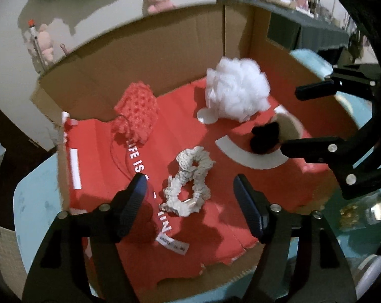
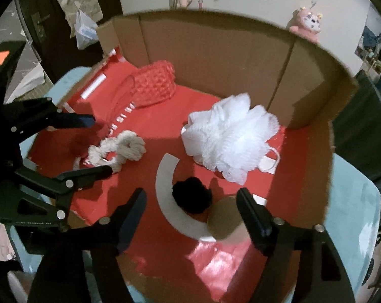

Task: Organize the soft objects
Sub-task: 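Withdraw both tools from the box back toward the table items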

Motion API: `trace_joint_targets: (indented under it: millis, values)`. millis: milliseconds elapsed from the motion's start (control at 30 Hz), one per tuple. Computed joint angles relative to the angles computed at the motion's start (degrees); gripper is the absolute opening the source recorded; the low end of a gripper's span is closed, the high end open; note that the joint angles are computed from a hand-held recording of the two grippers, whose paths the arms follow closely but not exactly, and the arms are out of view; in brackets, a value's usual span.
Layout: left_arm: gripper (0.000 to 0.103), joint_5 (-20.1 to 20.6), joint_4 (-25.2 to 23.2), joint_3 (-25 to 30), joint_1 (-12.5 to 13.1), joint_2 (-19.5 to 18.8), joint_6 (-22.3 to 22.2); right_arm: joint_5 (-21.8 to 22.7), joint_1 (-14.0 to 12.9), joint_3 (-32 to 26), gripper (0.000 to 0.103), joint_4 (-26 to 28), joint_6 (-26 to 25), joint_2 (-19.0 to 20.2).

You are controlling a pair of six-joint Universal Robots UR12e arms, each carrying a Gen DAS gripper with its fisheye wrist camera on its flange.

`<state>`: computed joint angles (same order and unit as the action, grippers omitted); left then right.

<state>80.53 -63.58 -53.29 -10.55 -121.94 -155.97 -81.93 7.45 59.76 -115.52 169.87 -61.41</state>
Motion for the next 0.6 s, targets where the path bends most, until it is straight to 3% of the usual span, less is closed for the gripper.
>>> trace_joint_targets:
  millis: [400,600]
  values:
    - [0.077,-5.15,16.3,-13.08,1.05,9.25,-5.23,0.3,0.51,10.13,0.096,-15.33,5.35,-8.65]
    - [0.088,-7.7,26.2,-20.89,1.49,14.34,-8.43,-1.98,1.66,17.37,0.103,-25.27,5.91,-14.43]
